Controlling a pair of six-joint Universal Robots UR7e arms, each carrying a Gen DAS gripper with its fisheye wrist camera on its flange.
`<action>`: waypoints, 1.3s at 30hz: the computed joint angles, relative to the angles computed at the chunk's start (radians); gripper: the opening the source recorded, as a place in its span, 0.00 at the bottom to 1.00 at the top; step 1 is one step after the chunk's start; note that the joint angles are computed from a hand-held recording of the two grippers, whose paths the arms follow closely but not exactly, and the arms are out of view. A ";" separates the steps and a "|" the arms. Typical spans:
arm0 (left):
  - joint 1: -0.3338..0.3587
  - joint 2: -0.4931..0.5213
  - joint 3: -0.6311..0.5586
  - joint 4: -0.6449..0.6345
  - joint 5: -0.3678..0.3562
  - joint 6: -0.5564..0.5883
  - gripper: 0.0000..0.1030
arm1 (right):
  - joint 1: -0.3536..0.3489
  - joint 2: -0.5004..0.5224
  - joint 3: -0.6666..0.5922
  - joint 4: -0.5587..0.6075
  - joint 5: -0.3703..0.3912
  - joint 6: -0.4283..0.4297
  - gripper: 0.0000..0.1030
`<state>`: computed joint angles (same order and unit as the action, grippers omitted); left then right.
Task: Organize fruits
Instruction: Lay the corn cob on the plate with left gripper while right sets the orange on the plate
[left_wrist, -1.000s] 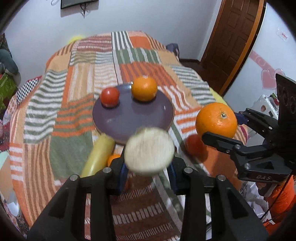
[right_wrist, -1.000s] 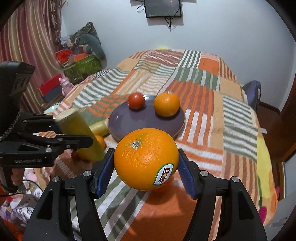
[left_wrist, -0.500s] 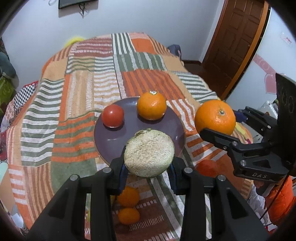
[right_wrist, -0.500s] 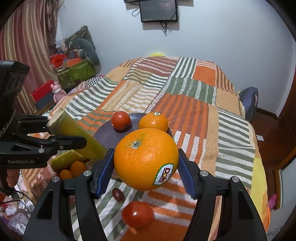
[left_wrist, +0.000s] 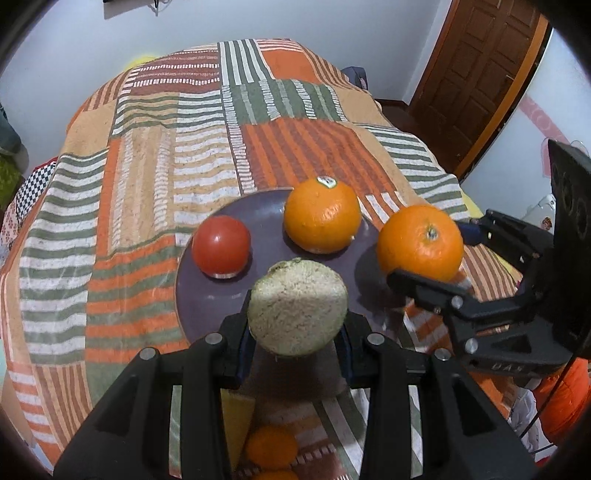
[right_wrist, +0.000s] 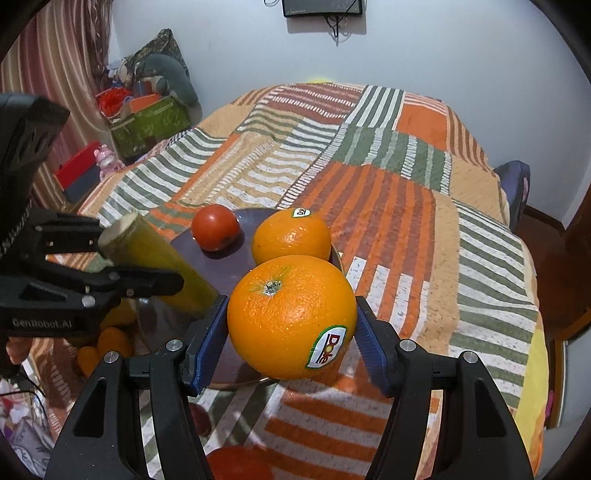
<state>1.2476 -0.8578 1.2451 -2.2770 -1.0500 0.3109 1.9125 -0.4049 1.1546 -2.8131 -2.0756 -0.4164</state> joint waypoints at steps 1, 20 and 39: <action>0.001 0.010 -0.015 0.002 -0.001 0.000 0.36 | -0.002 0.002 -0.005 0.009 0.001 -0.002 0.60; 0.014 0.098 -0.145 0.035 0.026 0.007 0.39 | -0.014 0.045 -0.084 0.138 0.004 -0.029 0.60; 0.008 0.038 -0.018 0.019 0.060 0.060 0.33 | -0.016 0.068 -0.124 0.188 -0.004 -0.022 0.61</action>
<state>1.2554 -0.8197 1.2269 -2.2585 -0.9901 0.3705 1.8965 -0.3372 1.0302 -2.6251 -2.0794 -0.4389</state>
